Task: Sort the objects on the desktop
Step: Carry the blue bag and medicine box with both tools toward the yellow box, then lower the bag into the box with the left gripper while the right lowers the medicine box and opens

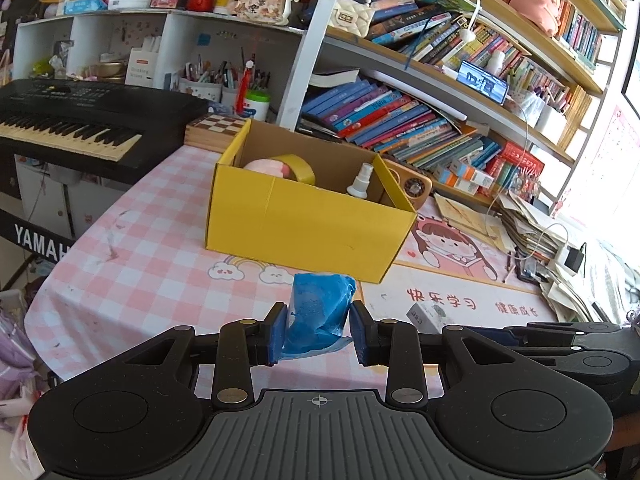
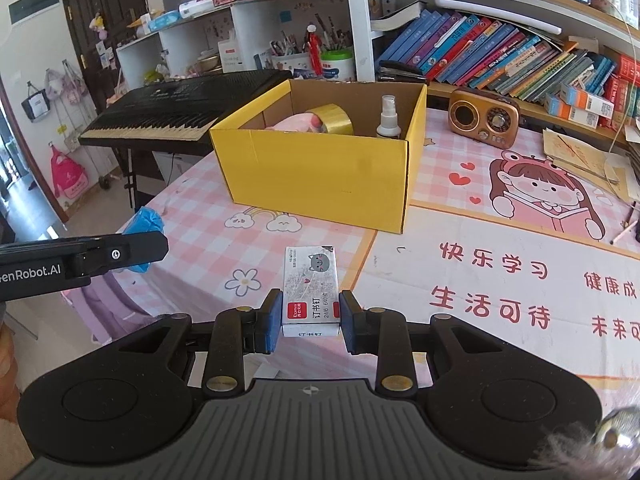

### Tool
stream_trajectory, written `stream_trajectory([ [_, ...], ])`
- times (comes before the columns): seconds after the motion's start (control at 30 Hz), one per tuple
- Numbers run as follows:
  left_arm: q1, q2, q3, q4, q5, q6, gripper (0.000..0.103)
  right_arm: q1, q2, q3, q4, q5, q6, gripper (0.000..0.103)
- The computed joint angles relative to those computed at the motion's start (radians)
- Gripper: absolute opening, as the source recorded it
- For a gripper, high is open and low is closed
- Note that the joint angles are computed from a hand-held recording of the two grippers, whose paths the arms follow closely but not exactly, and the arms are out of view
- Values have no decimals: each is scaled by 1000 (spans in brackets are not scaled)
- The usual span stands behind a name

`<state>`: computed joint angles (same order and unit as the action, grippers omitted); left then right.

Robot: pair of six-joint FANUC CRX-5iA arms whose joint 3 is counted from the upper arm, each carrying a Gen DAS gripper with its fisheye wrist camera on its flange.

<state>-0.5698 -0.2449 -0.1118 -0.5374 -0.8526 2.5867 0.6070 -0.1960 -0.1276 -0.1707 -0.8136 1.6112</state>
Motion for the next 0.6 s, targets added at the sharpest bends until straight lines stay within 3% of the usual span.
stream_trajectory([
  [0.23, 29, 36, 46, -25, 2, -18, 32, -34, 66, 86, -72, 25, 94, 28],
  [0.6, 111, 155, 199, -71, 26, -79, 32, -101, 273, 343, -190, 49, 225, 28],
])
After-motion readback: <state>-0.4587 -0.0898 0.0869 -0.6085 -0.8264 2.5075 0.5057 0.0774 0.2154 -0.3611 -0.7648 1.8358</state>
